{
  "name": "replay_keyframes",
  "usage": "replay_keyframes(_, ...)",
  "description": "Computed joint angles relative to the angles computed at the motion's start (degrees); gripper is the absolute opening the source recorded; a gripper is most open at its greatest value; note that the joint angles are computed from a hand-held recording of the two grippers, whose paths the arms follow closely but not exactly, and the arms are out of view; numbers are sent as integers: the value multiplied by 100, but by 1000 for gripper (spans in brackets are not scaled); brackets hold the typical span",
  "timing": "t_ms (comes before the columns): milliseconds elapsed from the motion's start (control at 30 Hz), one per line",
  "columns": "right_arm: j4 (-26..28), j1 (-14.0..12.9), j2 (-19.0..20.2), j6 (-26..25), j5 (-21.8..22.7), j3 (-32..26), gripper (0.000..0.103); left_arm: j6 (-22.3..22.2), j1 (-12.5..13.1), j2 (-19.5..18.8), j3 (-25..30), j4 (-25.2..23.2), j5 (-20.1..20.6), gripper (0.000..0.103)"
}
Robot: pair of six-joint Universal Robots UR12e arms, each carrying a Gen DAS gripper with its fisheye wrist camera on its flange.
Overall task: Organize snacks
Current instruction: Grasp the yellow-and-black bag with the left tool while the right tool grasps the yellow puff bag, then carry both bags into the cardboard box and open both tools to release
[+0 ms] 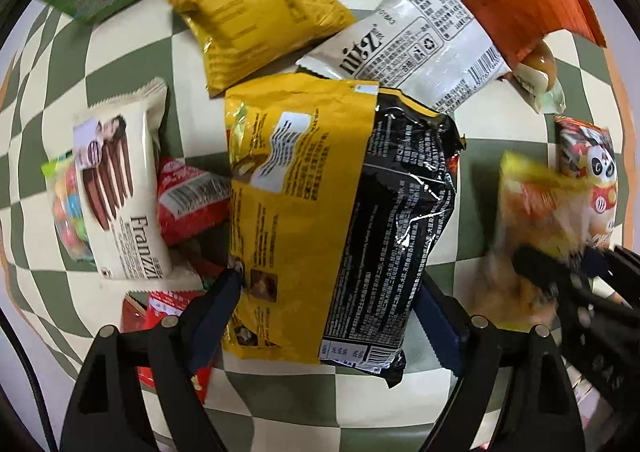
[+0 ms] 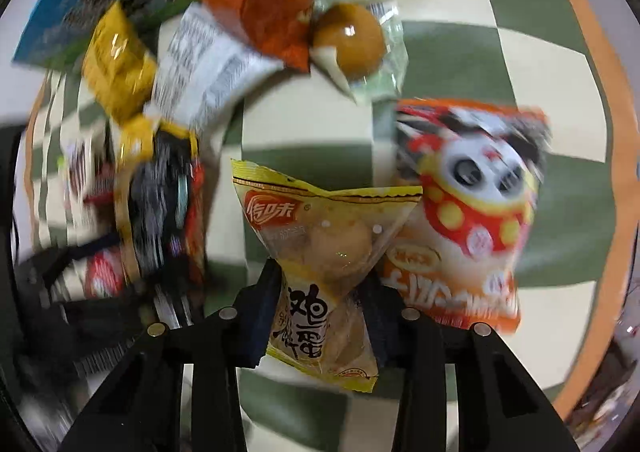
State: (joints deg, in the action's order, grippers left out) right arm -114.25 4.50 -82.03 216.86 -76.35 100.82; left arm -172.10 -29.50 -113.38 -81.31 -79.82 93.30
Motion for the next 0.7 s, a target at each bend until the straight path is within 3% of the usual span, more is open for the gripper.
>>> replay_keyframes(167,565,-68,-163,-615,182,53,44,225,-193,-499,624,-226,192,89)
replay_keyframes(300,406,-83,-282,-345,52,202,57,-71,-272,-729,903,-278,189,88)
replay_keyframes(400,-4,-76,-404,124,9,434,57,-737,-269,-655,860,-62,97,88)
replay_keyframes(500,-259,-59,-565,488,-34,654,47,-1379,-293,-668,1006,-507,-47,87)
replay_keyframes(600,-431,-82,-648,603,194,812,44,-1419,-351,-767,1192,-908,-239,88)
replay_keyframes(700,-327,-91,-652,374,192,792,45,-1099,-453,-955,1392,-887,-106,90)
